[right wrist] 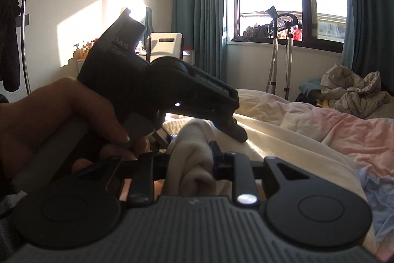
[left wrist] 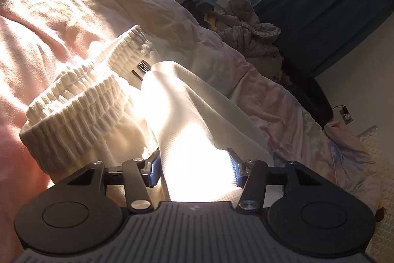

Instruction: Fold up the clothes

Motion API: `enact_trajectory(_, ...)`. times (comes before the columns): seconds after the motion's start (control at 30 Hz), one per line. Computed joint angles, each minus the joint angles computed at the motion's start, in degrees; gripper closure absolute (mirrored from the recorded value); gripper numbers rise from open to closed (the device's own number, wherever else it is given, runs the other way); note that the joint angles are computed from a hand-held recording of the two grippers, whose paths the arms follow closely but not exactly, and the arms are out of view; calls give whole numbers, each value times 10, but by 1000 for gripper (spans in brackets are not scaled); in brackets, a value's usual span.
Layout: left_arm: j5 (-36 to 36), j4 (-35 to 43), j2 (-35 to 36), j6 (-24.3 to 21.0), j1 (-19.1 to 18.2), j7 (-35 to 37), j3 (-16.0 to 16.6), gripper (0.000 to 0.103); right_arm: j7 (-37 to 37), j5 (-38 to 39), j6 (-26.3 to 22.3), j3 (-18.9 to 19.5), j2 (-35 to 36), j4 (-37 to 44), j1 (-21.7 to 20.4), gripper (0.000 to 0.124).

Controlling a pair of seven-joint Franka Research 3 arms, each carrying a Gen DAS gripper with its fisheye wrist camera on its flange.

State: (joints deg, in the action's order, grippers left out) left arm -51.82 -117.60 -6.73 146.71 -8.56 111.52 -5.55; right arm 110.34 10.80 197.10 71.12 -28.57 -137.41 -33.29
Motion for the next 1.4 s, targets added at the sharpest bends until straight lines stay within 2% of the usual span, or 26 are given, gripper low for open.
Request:
enact_trajectory(0.07, 34, 17, 5, -12, 1, 18, -2, 63, 5, 5, 8, -17, 17, -7, 17, 92)
enact_trajectory(0.13, 33, 30, 7, -28, 4, 25, 1, 68, 1, 13, 10, -47, 36, -12, 51, 90)
enact_trajectory(0.27, 17, 80, 29, -55, 20, 31, 9, 74, -24, 26, 28, -143, 54, -29, 160, 71)
enact_trajectory(0.37, 13, 136, 66, -81, 42, 29, 9, 75, -32, 36, 34, -220, 44, -49, 246, 70)
enact_trajectory(0.4, 15, 156, 81, -89, 50, 27, 7, 75, -34, 47, 33, -229, 36, -54, 257, 70)
enact_trajectory(0.5, 31, 203, 131, -107, 77, 25, -4, 75, -37, 101, 8, -221, -2, -65, 237, 70)
enact_trajectory(0.57, 47, 230, 166, -129, 95, 22, -13, 74, -24, 139, -23, -198, -27, -67, 200, 70)
enact_trajectory(0.63, 28, 232, 181, -137, 116, 37, -26, 72, 11, 155, -61, -180, -49, -68, 159, 70)
enact_trajectory(0.73, -11, 215, 174, -137, 140, 64, -41, 61, 72, 167, -108, -162, -65, -75, 110, 70)
enact_trajectory(0.77, -23, 209, 169, -136, 144, 71, -43, 54, 90, 169, -118, -162, -62, -77, 102, 70)
enact_trajectory(0.83, -25, 191, 150, -123, 145, 84, -42, 47, 119, 173, -121, -175, -40, -82, 106, 70)
enact_trajectory(0.9, -30, 162, 118, -112, 144, 94, -37, 28, 138, 176, -109, -199, -13, -89, 128, 70)
enact_trajectory(0.97, -59, 129, 84, -110, 140, 111, -26, 21, 157, 174, -93, -220, 7, -93, 148, 68)
enact_trajectory(1.13, -75, 7, -24, -74, 110, 76, 5, 19, 209, 173, -73, -283, 31, -103, 214, 60)
enact_trajectory(1.2, -89, -54, -72, -29, 93, 56, 8, 19, 228, 169, -67, -306, 35, -109, 239, 56)
enact_trajectory(1.3, -81, -100, -101, 21, 72, 3, 5, 20, 254, 168, -57, -327, 34, -120, 266, 53)
enact_trajectory(1.4, -51, -106, -95, 45, 53, -47, 1, 22, 261, 169, -46, -334, 38, -124, 276, 51)
